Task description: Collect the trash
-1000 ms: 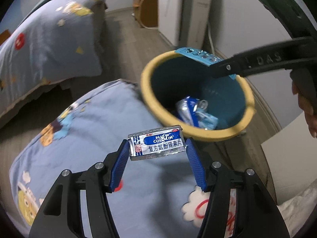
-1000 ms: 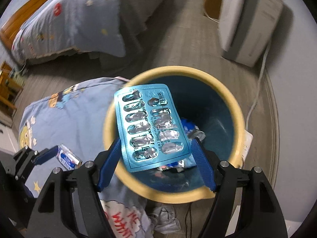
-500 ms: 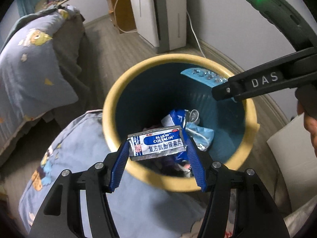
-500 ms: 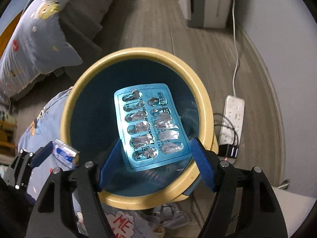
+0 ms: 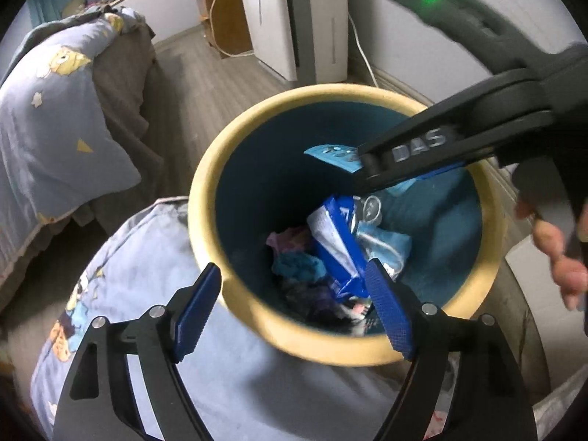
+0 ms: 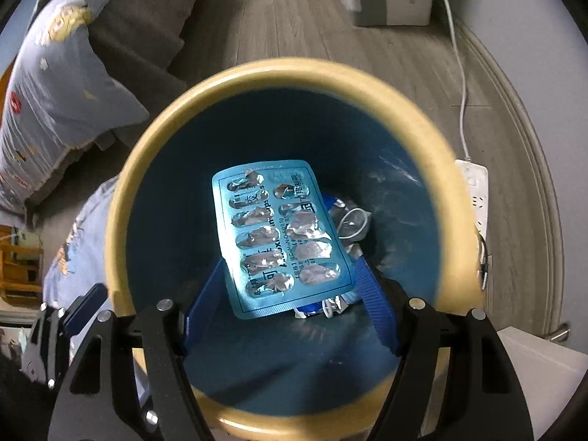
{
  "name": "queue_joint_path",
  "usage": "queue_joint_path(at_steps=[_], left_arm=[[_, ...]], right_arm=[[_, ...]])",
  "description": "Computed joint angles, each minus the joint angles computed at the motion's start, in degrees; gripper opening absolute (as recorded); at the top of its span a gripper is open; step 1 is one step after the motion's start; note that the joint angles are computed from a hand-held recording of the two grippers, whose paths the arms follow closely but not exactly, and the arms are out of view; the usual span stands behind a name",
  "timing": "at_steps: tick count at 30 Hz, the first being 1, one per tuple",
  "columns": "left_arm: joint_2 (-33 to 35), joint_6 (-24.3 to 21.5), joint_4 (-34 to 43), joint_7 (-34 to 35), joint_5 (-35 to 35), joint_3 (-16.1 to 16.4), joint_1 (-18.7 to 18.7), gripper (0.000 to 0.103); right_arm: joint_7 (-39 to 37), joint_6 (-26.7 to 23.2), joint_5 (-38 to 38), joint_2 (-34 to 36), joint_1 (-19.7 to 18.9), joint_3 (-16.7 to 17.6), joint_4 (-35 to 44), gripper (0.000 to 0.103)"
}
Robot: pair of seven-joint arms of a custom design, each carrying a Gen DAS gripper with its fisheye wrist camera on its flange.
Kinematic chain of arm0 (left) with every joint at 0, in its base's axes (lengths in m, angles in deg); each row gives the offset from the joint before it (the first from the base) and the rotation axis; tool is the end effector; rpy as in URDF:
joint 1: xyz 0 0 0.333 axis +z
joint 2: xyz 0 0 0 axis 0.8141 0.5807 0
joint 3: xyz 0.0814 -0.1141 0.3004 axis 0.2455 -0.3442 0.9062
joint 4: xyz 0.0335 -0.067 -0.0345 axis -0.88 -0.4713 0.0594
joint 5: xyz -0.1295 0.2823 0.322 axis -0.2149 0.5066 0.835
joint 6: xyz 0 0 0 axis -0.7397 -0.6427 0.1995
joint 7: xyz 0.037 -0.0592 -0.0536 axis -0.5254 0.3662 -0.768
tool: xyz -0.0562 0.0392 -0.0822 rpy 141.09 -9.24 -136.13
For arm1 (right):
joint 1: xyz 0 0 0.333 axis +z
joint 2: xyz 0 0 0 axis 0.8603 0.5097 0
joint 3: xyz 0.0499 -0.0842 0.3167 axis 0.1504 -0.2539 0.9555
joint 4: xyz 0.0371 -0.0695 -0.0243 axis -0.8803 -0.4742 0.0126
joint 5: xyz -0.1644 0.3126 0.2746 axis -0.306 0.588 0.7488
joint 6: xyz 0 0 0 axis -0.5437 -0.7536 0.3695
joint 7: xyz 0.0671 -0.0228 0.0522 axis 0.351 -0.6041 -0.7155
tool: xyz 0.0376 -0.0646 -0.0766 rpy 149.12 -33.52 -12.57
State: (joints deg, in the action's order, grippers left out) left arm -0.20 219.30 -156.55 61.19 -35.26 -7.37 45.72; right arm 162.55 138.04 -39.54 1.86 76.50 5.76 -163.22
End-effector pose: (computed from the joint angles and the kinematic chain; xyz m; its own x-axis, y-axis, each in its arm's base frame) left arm 0.6972 -0.2806 0.3772 -0.8794 -0.4652 -0.1014 -0.3474 0.7725 -0.5315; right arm 0.6704 0.2472 0.3703 -0.6299 -0.7362 -0.2473 -0.7127 0.6745 -0.1926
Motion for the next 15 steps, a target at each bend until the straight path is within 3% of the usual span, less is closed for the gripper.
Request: queue_joint_path(at_steps=[7,15], left_arm=[[-0.3,-0.8,0.3,0.2,-1.5,0.1,1.2,0.083],[-4.5,-2.3,-3.0,1.5,-5.9,-0.6,3.2,0.083]], right_arm=[[-1.2,-3.8,0.9,1.9,0.3,0.2,2.9,0.074],[3.2,-4.3,-3.9,-4.7,1.7,-0.5,-1.7,0.074]])
